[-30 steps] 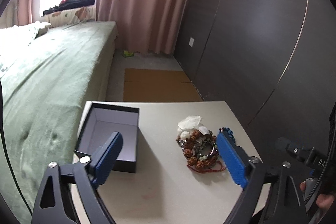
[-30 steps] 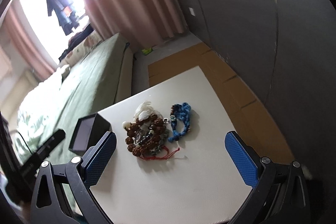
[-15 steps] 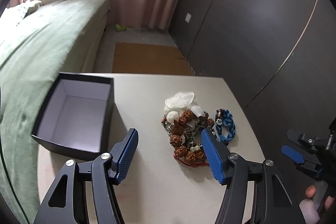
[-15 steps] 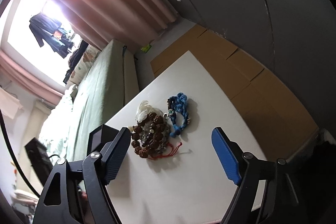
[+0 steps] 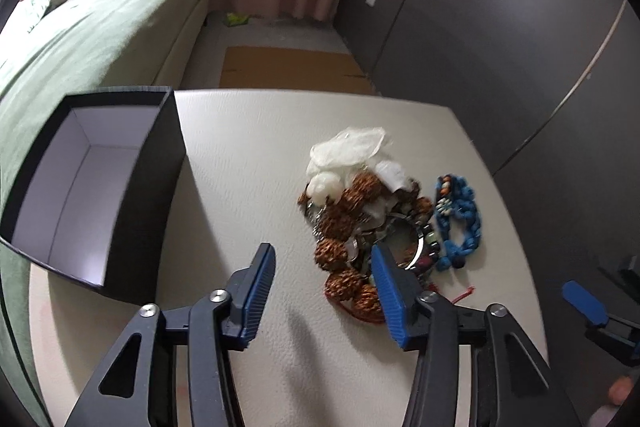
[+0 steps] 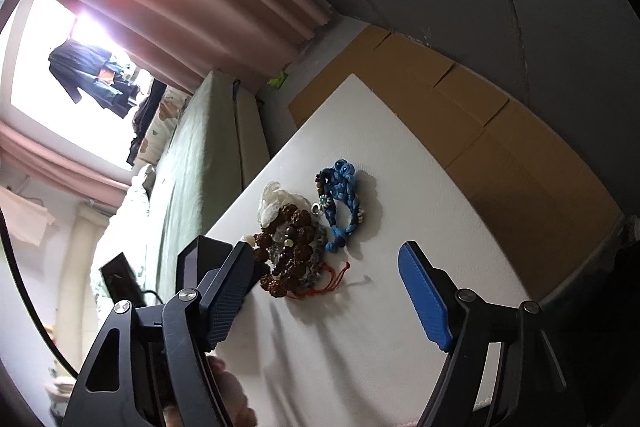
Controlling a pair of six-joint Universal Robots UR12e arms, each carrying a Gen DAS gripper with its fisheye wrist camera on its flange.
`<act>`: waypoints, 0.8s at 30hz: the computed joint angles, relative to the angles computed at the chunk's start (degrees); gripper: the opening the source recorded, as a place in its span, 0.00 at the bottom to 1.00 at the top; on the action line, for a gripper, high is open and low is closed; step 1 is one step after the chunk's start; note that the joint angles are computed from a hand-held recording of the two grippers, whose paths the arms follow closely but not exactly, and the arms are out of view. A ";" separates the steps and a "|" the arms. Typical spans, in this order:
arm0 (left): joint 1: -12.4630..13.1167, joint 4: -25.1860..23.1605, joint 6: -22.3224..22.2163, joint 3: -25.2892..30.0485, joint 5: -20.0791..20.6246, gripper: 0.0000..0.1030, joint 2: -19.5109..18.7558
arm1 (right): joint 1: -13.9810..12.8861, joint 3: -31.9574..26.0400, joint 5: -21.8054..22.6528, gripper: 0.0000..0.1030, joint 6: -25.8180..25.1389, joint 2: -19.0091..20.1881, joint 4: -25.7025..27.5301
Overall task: Organize jewelry
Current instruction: 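Reach the left tool to the brown bead bracelet and grasp it, then carry the brown bracelet into the box with left tool while right tool grasps the brooch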
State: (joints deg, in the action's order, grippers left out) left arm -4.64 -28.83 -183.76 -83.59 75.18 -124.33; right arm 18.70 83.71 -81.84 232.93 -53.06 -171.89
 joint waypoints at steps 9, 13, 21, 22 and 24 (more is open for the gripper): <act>1.07 0.13 -2.22 -0.10 -4.52 0.19 -0.47 | -0.06 -0.50 0.17 0.73 -0.62 0.32 0.36; 2.14 1.59 -3.04 -1.16 -7.58 0.18 0.57 | 0.03 -1.96 -0.41 0.72 -1.94 0.70 2.16; 4.68 5.14 -4.85 -3.14 -14.30 0.18 2.76 | 0.52 -7.66 0.71 0.65 -4.56 2.59 6.79; 5.01 5.67 -5.23 -3.35 -15.05 0.18 2.99 | 0.72 -8.74 0.98 0.63 -5.15 3.05 7.51; 5.57 6.60 -5.76 -3.65 -16.12 0.18 3.39 | 1.16 -11.21 1.41 0.59 -6.16 4.10 9.94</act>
